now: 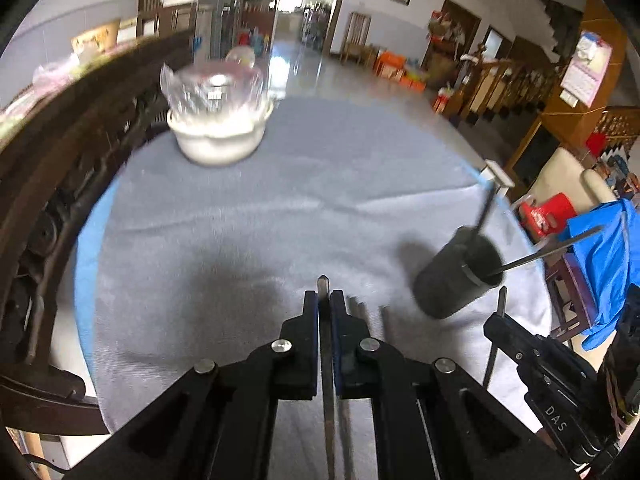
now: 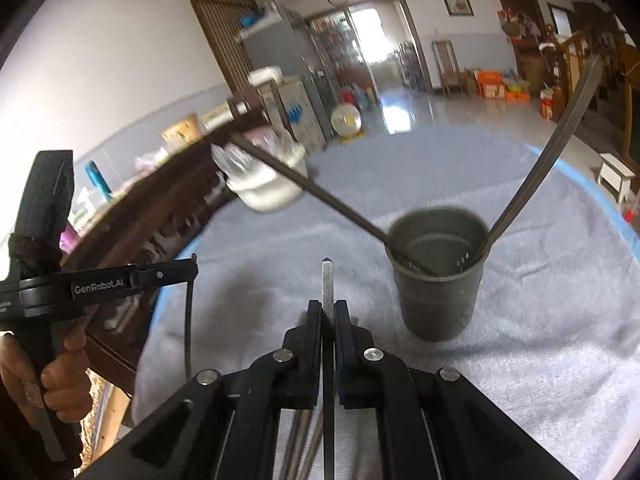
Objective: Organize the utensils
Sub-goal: 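Lift both held forks and carry them over the grey cup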
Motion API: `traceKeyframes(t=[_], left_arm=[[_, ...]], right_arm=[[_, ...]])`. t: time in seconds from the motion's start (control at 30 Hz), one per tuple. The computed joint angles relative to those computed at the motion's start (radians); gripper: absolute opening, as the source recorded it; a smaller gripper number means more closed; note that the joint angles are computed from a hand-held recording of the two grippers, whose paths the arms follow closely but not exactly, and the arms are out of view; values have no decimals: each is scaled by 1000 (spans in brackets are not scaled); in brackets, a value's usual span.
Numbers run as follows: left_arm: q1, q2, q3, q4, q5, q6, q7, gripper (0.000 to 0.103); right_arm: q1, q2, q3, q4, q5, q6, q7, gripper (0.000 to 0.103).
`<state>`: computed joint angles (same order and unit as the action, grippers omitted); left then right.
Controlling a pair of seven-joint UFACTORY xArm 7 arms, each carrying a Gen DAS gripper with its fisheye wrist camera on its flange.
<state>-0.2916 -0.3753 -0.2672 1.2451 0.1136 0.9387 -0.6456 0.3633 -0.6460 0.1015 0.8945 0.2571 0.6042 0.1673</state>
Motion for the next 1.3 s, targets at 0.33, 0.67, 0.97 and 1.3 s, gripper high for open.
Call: traceKeyframes(t=[0.33,0.67,0.97,1.3], left_arm=[[9,-14,-60,112,82,-4,-36,5],[5,95,-105,291,182,-23,-61,5],[-79,268,-98,522,312,-31,-87,5],[-209,420,-6,652,419,-83,-161,5]], right_arm=[[-14,-82,-25,14,1,-121,-2,7],[-103,-10,-15,93,-63,-327,45,7],[-415,136,158,228,-266,-543,234,7],[-756,250,421,335,-497,-594,497,7]])
